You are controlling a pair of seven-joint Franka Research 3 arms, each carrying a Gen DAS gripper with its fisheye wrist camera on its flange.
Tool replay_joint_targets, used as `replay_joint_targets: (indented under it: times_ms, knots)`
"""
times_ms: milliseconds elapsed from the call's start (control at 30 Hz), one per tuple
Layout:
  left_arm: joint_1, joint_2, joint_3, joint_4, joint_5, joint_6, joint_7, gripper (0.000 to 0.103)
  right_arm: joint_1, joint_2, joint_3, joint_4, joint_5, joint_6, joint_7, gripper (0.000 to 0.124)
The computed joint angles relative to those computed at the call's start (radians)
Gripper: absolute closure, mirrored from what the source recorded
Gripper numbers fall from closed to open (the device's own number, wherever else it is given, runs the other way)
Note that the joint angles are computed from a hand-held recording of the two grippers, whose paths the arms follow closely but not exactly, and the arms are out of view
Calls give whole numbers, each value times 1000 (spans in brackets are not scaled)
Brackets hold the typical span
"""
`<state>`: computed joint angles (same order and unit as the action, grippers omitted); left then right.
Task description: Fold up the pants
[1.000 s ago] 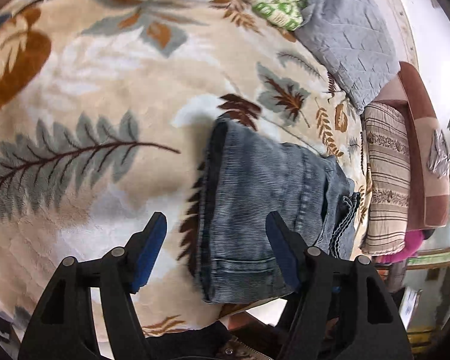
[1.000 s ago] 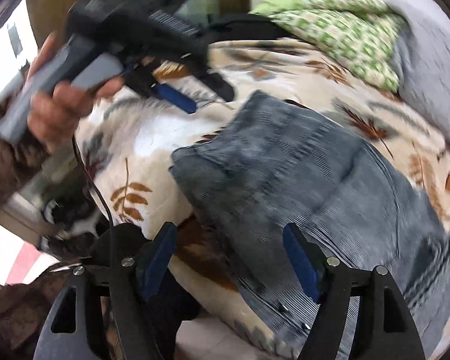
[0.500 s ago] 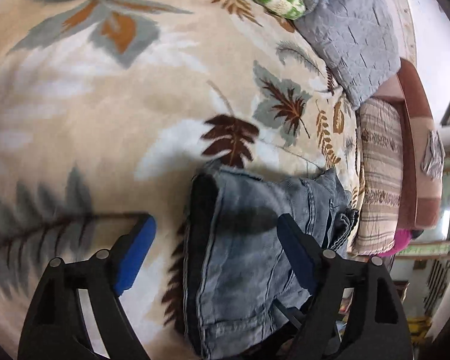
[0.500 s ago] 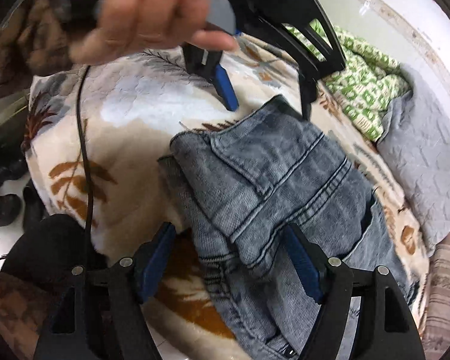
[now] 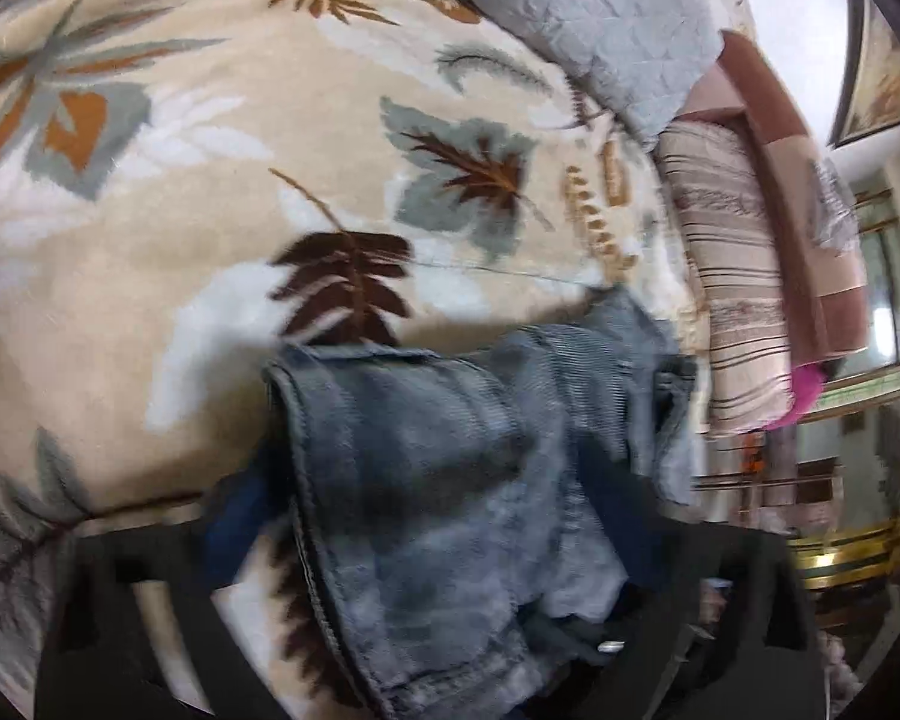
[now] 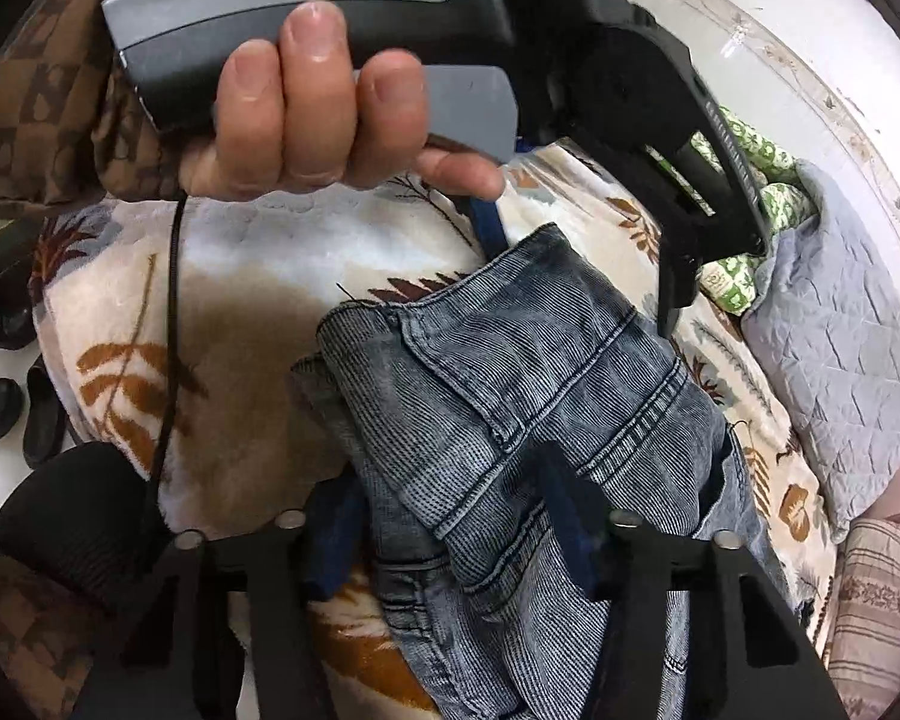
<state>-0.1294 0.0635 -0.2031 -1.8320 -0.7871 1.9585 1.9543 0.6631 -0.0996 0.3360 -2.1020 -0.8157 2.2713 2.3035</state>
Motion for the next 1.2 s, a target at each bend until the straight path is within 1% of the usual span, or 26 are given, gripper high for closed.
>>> replay_joint_targets:
  times_ms: [33,67,100,133,167,200,267,333,500,633,733,933,1000,1133,1200]
  knots:
    - [1,6,0,9,-6,-31,-9,52,1,-1,0,1,-2,2,-5,82]
    - [-3,0,-3,6,11,-26,-18,59,3,-4,4,1,-14,-3,-11,84]
    - [-10,-11,-7,-2,35,-9,-24,62,3,-9,4,-1,-19,-1,-12,89]
    - [-15,-24,-9,-11,47,3,-28,68,2,-17,4,-5,-17,2,-12,91]
    - [-18,-34,-8,-17,41,7,-32,70,1,-24,5,-8,-15,5,-8,95]
    - [-21,-44,-6,-23,34,14,-36,71,-3,-35,4,-13,-11,10,-4,98]
    - [-26,-66,-1,-31,12,25,-41,74,-11,-64,9,-25,-12,13,9,100]
    - [-34,-88,4,-34,0,30,-49,75,-24,-94,18,-39,-22,17,20,101]
    - [-67,-126,4,-28,39,60,-91,76,-58,-171,46,-74,-16,30,37,104]
    - [-92,-136,2,-9,74,73,-139,77,-94,-244,67,-112,16,52,54,105]
    - [-110,-143,-4,7,112,81,-171,78,-121,-304,76,-149,57,80,54,106]
    - [-155,-151,-27,52,185,99,-243,83,-159,-428,67,-238,173,161,31,109]
    - [-174,-149,-39,70,209,111,-263,86,-168,-479,46,-276,223,192,16,109]
    - [-216,-124,-68,124,265,127,-297,88,-179,-605,10,-365,336,237,8,109]
    - [-238,-101,-85,155,296,132,-320,88,-188,-660,2,-400,385,244,4,109]
